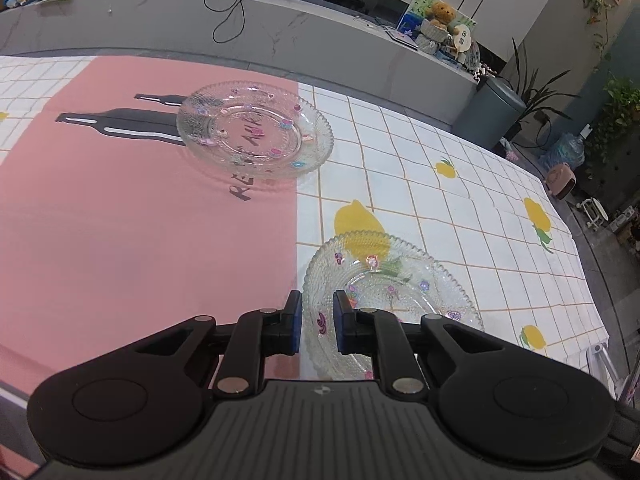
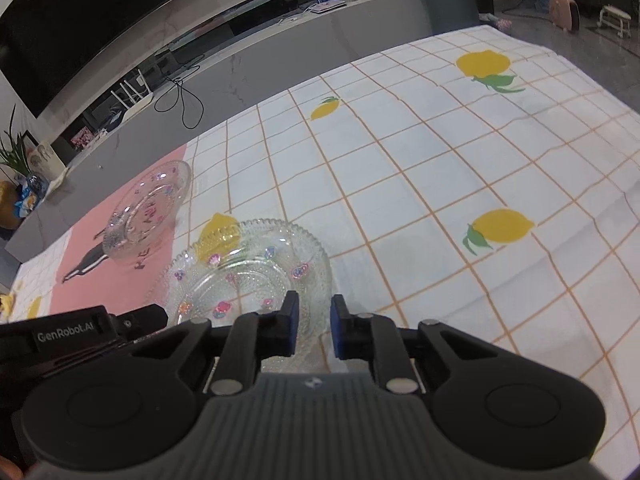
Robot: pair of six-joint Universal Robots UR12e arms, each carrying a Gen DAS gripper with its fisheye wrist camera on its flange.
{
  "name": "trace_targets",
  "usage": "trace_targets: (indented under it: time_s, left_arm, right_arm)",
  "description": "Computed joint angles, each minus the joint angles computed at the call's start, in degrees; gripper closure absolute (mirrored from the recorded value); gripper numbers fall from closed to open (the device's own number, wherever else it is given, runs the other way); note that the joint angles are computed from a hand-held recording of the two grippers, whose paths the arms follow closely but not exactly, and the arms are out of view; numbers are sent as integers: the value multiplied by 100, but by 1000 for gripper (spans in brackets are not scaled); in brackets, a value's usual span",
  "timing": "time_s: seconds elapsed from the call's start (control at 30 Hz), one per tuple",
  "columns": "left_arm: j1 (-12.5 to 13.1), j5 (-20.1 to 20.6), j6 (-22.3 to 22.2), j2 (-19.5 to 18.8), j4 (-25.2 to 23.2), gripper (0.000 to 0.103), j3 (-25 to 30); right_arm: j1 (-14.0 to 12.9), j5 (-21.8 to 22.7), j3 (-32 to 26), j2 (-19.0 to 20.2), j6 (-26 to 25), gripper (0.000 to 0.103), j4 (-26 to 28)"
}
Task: Organize plates and bowls
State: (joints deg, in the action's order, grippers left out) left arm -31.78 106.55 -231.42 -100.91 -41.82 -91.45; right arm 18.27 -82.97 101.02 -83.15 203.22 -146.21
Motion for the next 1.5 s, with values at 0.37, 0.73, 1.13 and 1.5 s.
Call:
trace_targets:
  time_s: [0.37, 0.73, 1.13, 1.5]
  left_arm:
    - [-174, 244, -138, 261, -16, 87, -149]
    - [-437, 697, -401, 610, -11, 87, -401]
    - [-715, 1169, -1233, 1140, 2, 87, -956]
    - [-767, 1365, -1682, 1335, 13, 87, -1311]
  right_arm:
    - [43, 127, 160, -316, 15, 89, -18]
    - [14, 629, 503, -716, 379, 89, -29]
    - [153, 1157, 795, -1055, 306, 89, -65]
    - [374, 1125, 836, -1020, 171, 89, 60]
